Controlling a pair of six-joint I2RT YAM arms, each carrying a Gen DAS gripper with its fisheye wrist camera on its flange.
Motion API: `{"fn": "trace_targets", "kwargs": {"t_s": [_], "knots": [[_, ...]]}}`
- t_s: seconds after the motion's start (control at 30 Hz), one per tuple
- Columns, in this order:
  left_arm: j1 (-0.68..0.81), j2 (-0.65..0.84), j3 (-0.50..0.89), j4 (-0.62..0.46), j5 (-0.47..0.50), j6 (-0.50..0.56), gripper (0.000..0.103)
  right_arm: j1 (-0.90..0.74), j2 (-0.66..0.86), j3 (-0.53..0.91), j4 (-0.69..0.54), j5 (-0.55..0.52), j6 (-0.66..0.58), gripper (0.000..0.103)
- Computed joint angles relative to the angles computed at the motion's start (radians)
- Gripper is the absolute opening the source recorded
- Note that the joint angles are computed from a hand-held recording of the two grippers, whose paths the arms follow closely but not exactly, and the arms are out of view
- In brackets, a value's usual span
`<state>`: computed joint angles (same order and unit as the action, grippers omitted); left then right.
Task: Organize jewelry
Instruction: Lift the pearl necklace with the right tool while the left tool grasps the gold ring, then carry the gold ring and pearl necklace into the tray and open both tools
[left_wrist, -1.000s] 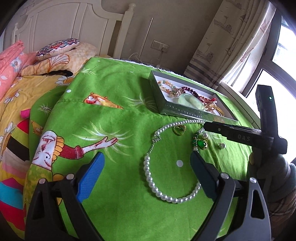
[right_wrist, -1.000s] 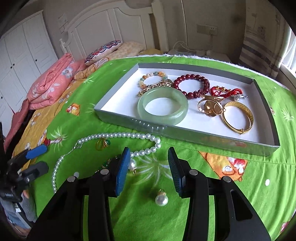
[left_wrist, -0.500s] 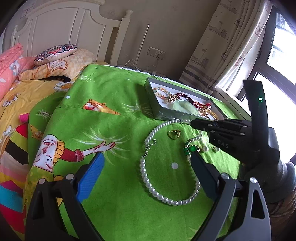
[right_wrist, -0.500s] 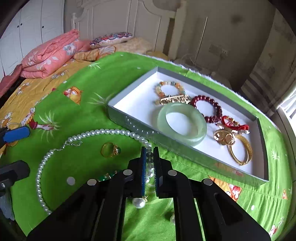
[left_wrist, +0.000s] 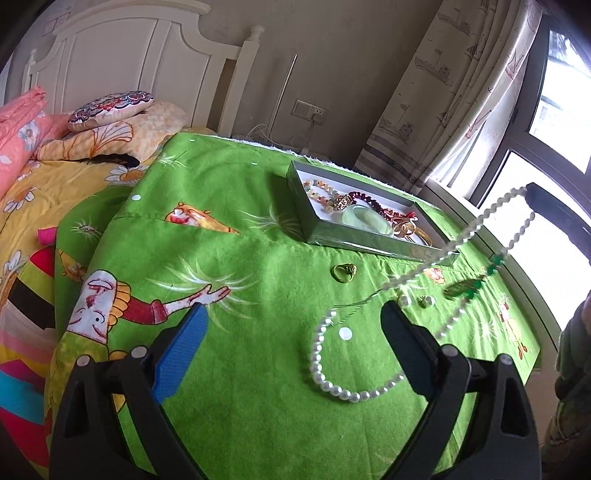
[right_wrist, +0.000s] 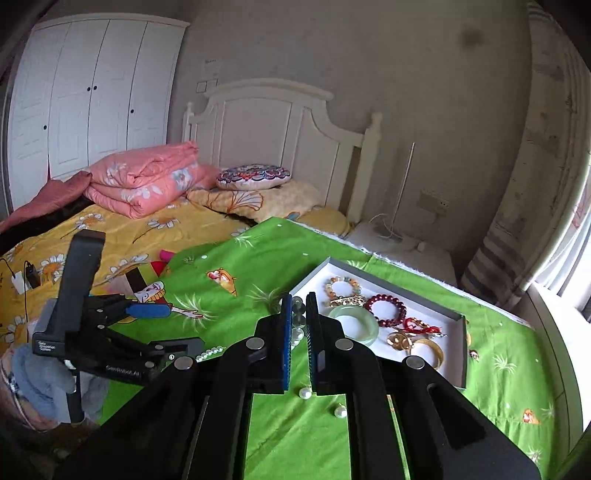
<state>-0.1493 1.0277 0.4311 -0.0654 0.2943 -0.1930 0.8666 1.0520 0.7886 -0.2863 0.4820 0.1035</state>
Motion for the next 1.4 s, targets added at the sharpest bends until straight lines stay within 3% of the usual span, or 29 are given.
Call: {"fn": "trace_targets", "kwargs": {"t_s": [0.27, 0.5, 0.6, 0.77, 0.8, 0.83, 1.1, 1.4], "knots": [[-0.032, 0.11, 0.087, -0.082, -0.034, 0.015, 0.093, -0.019, -0.318, -0.115, -0.201, 0.073, 0.052, 0.009], [-0.244, 0.291, 0.274, -0.126, -0.258, 0.063, 0.092, -0.165, -0.479, -0.193, -0.253, -0.027, 0.052, 0.009], [-0.319, 0.433, 0.38, -0.132, -0.322, 0.105, 0.082, -0.208, -0.512, -0.209, -0.251, -0.065, 0.047, 0.009], [-0.33, 0.617, 0.512, -0.134, -0.326, 0.163, 0.051, -0.233, -0.555, -0.214, -0.261, -0.089, 0.042, 0.009], [-0.332, 0.615, 0.513, -0.134, -0.316, 0.183, 0.039, -0.242, -0.564, -0.216, -0.263, -0.098, 0.04, 0.009], [-0.336, 0.608, 0.507, -0.129, -0.305, 0.208, 0.022, -0.239, -0.574, -0.219, -0.268, -0.094, 0.043, 0.009], [-0.358, 0.544, 0.447, -0.093, -0.306, 0.22, 0.021, -0.242, -0.557, -0.207, -0.237, -0.098, 0.02, 0.009], [-0.398, 0.463, 0.516, -0.166, -0.337, 0.25, 0.021, -0.32, -0.44, -0.097, -0.156, -0.139, -0.099, 0.009]]}}
